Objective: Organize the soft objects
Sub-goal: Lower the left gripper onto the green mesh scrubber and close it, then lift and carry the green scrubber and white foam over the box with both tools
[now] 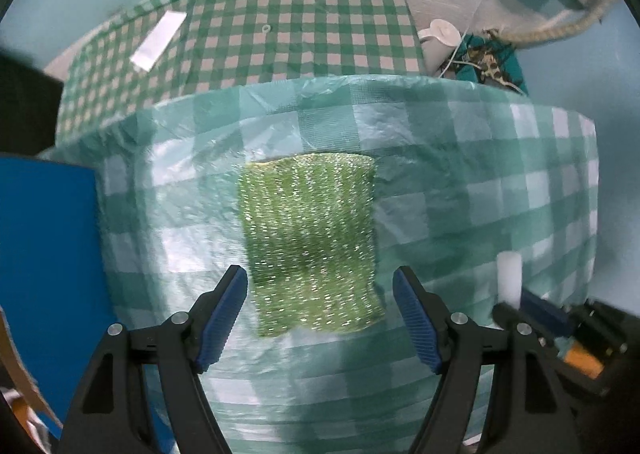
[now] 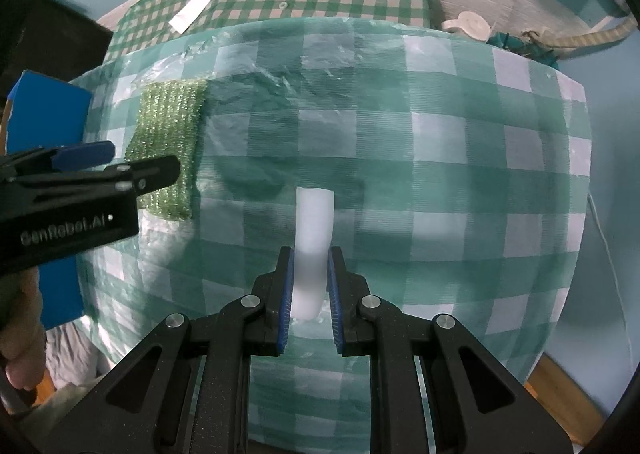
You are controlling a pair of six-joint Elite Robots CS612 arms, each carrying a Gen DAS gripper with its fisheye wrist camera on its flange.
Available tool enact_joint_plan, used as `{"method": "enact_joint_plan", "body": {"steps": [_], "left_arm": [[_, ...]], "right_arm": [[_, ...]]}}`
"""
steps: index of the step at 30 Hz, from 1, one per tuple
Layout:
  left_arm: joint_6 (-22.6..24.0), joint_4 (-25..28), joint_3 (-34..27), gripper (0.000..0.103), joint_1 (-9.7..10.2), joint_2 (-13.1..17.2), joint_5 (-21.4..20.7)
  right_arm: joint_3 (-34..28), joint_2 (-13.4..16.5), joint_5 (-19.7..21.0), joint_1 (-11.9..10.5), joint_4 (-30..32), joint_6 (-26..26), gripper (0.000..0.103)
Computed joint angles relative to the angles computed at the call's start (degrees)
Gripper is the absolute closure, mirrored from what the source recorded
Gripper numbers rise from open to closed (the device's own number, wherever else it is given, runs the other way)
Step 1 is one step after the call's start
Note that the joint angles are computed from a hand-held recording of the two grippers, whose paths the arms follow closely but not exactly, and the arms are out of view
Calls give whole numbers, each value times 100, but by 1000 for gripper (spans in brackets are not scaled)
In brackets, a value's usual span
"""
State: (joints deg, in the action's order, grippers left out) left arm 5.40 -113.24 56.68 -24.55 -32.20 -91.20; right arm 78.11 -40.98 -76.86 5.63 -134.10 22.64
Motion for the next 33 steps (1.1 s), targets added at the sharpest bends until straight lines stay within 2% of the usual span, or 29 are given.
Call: {"method": "enact_joint_plan", "body": {"steps": [11, 13, 14, 17, 19, 21, 25, 33], "left_arm": [[-63, 94, -61, 27, -40, 97, 136], [-140, 197, -115, 36, -16, 137, 102], [-167, 114, -65, 37, -15, 120, 183], [-109, -57, 35, 49, -5, 73, 215], [-73, -86, 55, 68, 8, 56, 213], [-86, 5, 15, 77, 28, 64, 184], [-38, -111, 122, 81, 50, -9, 234], [551, -495, 577, 81, 37, -270, 550]], "right_arm": [[65, -50, -29, -34, -54, -71, 88], [53, -36, -32, -27, -61, -62, 88], [52, -36, -35, -27, -54, -68, 88], [50, -32, -44, -24, -62, -90, 88], [34, -19, -52, -24, -62, -118, 88], [13, -8, -51, -21, -47, -153, 88], [-44, 13, -75, -5, -29, -243, 88], [-127, -13, -252, 55, 12, -355, 88]]}}
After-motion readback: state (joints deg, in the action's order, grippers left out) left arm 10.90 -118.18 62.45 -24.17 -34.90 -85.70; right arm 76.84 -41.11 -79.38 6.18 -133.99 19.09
